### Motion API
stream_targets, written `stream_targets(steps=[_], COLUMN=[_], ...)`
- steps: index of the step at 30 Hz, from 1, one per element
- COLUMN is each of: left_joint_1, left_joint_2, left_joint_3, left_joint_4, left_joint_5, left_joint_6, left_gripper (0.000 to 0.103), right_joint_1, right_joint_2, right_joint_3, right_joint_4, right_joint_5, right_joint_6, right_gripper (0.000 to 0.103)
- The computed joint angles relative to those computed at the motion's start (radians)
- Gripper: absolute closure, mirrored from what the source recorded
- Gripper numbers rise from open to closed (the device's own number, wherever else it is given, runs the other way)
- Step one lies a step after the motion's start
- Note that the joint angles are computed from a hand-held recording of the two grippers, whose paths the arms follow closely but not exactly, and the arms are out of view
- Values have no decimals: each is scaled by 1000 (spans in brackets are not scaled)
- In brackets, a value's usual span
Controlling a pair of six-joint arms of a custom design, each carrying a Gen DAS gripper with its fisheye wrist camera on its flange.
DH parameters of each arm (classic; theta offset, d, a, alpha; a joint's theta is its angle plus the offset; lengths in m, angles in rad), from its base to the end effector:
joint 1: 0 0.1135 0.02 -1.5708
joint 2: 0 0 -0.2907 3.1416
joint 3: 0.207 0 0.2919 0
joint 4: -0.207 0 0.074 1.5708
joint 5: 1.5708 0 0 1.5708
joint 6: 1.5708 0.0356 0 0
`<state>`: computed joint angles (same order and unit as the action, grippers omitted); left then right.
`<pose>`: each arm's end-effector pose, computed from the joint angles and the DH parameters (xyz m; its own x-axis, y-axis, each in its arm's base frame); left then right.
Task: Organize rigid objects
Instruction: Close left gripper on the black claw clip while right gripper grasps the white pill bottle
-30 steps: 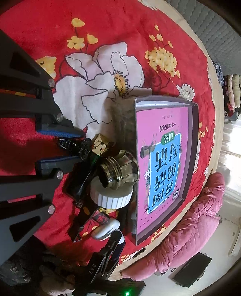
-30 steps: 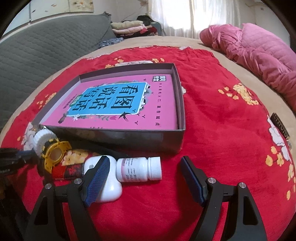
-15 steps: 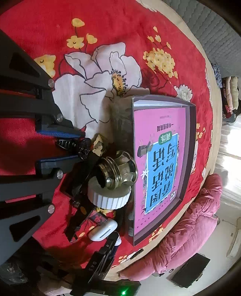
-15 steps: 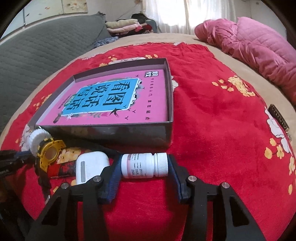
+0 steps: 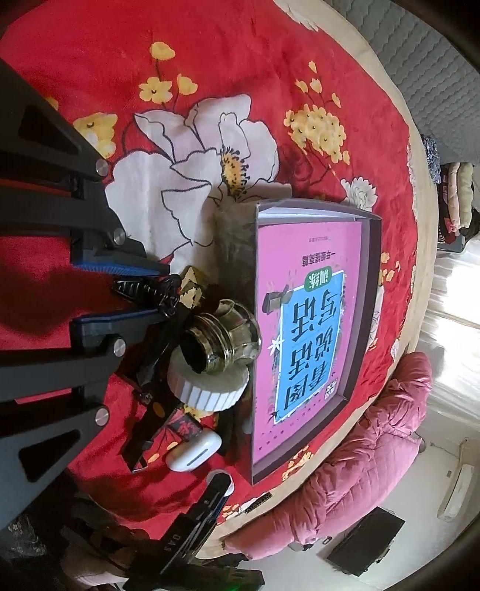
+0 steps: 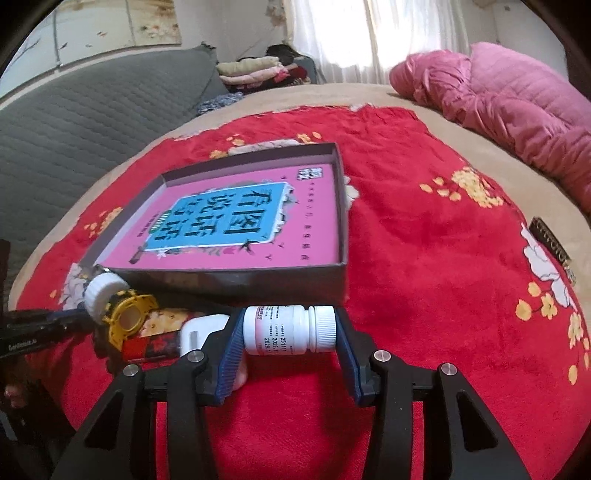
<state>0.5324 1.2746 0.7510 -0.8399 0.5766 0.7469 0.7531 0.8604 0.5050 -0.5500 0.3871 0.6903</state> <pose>0.2114 0.1020 0.1990 -0.8421 0.1649 -0.5135 0.3315 0.9093 -0.2517 0.1443 0.1168 0.2066 -0.7375 0.1169 -0.6651 0.0083 0.9864 0.1641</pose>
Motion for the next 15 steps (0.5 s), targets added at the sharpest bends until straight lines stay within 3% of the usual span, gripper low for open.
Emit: stream_targets(steps=[15], left_joint_1=[46], left_joint_2=[-43], left_joint_3=[17], left_joint_4=[-54], left_joint_5=[25], left_joint_6=[-17], left_gripper=[88], right_joint_1=[100], right_joint_2=[-7], right_joint_3=[50], right_joint_4=[-26], right_joint_5=[71], right_joint_6=[19], right_gripper=[55])
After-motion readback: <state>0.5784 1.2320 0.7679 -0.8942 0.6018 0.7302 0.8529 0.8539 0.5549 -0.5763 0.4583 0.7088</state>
